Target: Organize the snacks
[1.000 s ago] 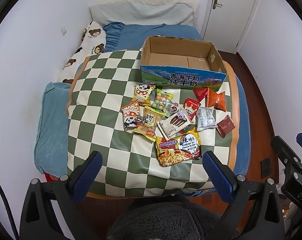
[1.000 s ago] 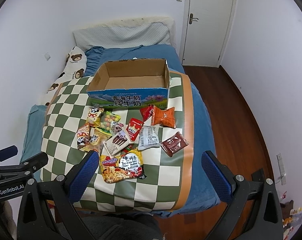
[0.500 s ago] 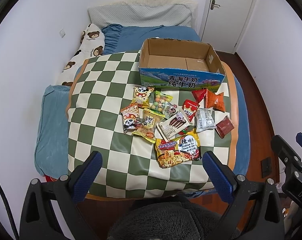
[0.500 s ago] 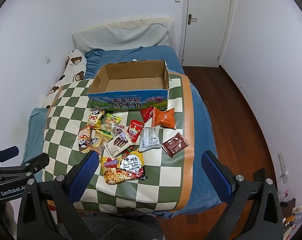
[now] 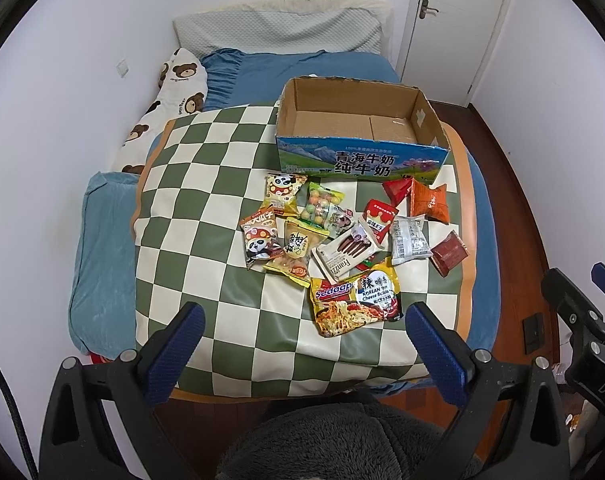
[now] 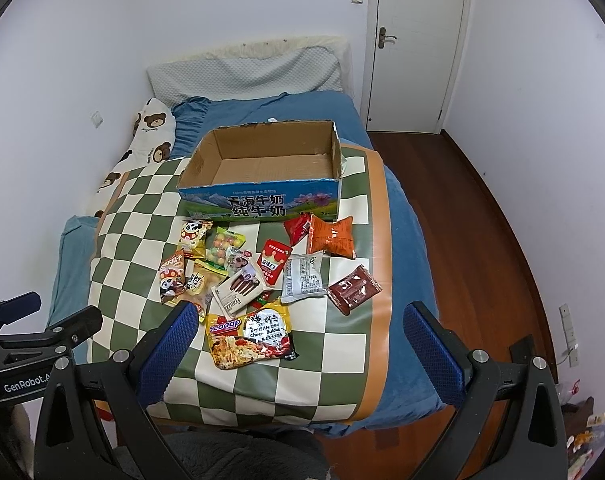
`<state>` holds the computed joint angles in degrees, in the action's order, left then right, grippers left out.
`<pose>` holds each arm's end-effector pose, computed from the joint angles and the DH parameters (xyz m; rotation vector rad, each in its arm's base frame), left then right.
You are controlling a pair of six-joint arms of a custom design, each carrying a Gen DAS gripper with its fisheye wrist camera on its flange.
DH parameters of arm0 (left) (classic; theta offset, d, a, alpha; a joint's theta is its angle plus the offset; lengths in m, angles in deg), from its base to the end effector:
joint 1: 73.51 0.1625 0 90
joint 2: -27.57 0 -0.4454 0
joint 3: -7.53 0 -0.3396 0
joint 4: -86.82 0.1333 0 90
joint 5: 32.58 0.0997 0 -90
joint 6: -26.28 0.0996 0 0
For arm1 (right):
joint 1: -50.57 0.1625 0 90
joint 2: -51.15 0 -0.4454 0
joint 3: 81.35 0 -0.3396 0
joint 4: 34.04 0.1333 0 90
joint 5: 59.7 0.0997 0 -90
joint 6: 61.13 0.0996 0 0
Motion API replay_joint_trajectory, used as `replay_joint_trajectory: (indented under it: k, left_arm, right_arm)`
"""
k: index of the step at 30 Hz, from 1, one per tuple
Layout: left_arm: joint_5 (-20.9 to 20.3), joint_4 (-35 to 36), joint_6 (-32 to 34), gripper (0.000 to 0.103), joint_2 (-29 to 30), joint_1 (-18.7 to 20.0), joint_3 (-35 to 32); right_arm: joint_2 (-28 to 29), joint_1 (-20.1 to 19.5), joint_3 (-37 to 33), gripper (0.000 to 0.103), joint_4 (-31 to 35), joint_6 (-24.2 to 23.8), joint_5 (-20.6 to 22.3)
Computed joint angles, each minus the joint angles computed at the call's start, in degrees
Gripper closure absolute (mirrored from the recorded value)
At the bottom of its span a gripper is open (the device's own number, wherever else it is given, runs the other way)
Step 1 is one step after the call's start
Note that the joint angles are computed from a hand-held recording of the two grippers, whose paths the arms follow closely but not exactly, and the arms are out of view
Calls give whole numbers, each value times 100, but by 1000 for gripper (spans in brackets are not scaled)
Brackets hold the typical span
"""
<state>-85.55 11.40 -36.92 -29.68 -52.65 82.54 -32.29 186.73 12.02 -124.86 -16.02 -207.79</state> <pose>-0.4975 -0.3964 0.3130 0.3485 2.3275 -0.4432 0.3767 -0.2942 0.4787 0.1184 -2.2160 0.7567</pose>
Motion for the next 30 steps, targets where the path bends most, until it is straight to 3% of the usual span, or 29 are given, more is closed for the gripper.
replay_joint_trajectory:
  k: [13,17,20,24,27,30]
  left_arm:
    - [12,25,-7,0,18,13,-33]
    - [311,112,-122,0,51,25,-17]
    - [870,548,-327,0,168,78,-12]
    - [1490,1611,-642,0,423,346,19]
    - [1600,1565,-310,0,411,603,299]
    - [1590,996,448,0,365,978,583]
  right_arm:
    - [14,-28,7,0,-92,-18,59]
    - [-118,-261,294,0,-590,-173,251]
    - [-374,-811,895,0,-1564,-419,870]
    - [-571,-2044,2021,0,-3079,-668,2261]
    - [-430,-2937,2777,0,-3982,-505,3064]
    - [-75,-3463,3316,0,-4783,-170,3399]
